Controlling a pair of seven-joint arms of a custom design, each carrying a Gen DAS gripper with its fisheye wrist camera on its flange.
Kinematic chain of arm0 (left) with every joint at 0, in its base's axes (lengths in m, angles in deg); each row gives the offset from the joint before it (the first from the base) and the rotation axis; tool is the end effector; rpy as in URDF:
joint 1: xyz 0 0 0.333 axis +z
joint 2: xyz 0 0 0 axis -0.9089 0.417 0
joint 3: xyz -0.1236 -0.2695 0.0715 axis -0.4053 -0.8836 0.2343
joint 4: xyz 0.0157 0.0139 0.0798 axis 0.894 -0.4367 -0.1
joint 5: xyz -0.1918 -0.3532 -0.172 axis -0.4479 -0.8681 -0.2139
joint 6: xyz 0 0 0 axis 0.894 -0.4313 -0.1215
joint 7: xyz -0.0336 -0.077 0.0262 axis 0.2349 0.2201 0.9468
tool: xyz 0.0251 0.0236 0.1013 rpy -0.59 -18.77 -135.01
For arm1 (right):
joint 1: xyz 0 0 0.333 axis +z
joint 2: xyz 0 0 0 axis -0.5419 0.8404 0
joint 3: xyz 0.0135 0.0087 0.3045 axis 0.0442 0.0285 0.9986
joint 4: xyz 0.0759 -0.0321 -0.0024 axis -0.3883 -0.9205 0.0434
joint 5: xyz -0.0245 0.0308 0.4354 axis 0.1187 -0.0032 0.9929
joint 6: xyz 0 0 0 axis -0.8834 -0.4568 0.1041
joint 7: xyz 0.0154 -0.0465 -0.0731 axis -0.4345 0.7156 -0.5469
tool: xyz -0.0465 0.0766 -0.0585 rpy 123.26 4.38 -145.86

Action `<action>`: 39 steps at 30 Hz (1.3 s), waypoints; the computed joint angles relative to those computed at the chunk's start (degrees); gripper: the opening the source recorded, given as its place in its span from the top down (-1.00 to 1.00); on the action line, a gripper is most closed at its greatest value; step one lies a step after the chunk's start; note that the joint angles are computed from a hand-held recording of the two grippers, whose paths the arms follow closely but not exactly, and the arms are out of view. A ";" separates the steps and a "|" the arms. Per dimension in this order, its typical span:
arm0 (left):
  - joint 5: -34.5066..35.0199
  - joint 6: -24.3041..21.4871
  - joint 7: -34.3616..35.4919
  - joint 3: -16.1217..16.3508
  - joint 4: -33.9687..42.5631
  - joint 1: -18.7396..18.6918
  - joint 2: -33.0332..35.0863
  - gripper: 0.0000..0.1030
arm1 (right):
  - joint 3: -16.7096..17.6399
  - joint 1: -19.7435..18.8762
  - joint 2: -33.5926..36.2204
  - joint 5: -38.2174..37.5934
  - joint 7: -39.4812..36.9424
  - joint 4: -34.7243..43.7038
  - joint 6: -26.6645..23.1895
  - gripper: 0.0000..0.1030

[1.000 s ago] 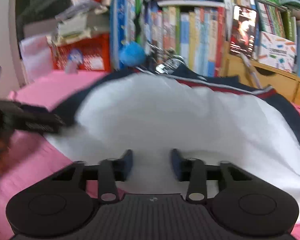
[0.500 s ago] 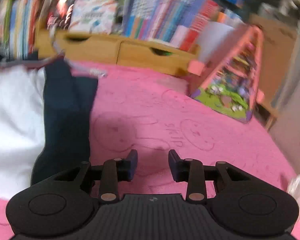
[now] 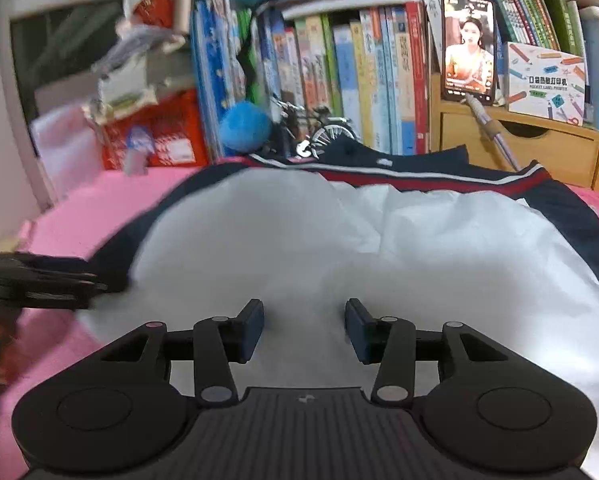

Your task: Fold clothes

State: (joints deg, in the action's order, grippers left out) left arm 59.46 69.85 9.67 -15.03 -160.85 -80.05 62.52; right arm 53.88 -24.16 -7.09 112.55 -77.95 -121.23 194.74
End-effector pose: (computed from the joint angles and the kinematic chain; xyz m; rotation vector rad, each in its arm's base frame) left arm 0.4414 -0.2914 0.4114 -1.9790 1.1772 -0.5465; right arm 0.5830 0.0676 0.4143 -2.0165 0.8492 -0.2746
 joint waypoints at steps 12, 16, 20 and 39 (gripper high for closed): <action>2.68 -0.78 -4.76 -1.55 -1.37 0.10 -2.04 -0.60 | 2.03 -6.57 10.67 2.71 4.71 9.27 4.70 1.00; 7.33 -5.74 -12.69 -4.75 -2.48 -0.51 -4.93 -0.07 | 3.27 -4.96 9.26 3.12 0.42 7.41 10.46 0.98; 16.26 5.44 -9.83 -2.80 2.24 -0.65 -1.59 -0.11 | 3.54 -3.91 8.98 3.39 -1.60 6.97 12.74 0.93; 9.05 2.96 1.67 6.05 8.61 -0.12 9.35 -0.34 | 1.58 -4.20 3.39 11.73 -10.84 2.69 -0.69 0.01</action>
State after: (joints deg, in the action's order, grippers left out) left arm 68.51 72.81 11.34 -8.98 -152.24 -80.17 71.87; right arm 55.46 -28.36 -3.71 124.28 -88.80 -118.54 194.05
